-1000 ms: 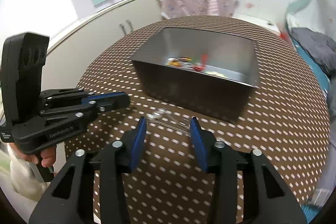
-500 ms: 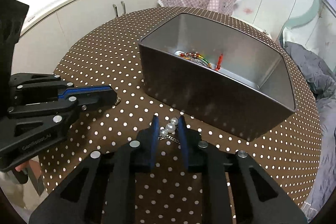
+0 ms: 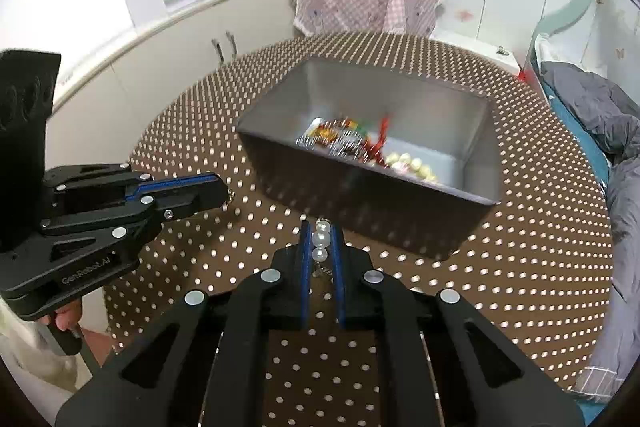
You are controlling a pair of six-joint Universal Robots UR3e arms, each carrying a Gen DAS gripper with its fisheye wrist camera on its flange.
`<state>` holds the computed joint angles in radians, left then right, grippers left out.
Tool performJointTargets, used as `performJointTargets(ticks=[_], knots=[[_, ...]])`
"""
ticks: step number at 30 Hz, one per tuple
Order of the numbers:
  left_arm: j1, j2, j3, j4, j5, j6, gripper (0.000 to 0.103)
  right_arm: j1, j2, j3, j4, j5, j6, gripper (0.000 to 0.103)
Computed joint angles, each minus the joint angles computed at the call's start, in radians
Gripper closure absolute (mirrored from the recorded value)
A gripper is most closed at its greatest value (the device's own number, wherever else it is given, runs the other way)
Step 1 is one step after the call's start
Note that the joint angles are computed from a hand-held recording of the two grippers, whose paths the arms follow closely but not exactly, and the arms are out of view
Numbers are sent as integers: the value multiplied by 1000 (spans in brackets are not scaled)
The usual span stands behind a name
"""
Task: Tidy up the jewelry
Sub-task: 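Lift the pearl chain with both grippers and carry it over the tin, then open both grippers above the tin to drop the pearl chain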
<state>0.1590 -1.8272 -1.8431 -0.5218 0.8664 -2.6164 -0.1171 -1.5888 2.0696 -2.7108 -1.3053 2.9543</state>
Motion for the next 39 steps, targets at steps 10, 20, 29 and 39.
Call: performJointTargets(ticks=[10,20,29,39], knots=[[-14,16,75,17,-50,-44,100,-109,-161,5,47,95,-39,95],[-57,-5,245,23,-61,-125,100,-218,-220,-125,36,195,-61,95],[-118,-99,391,-50,-11,-166,100,-259,-196,-125,30,260,-85,95],[-170,-195,488,-133,59,-186,100,-232,-80,-148,64,256,-83,95]])
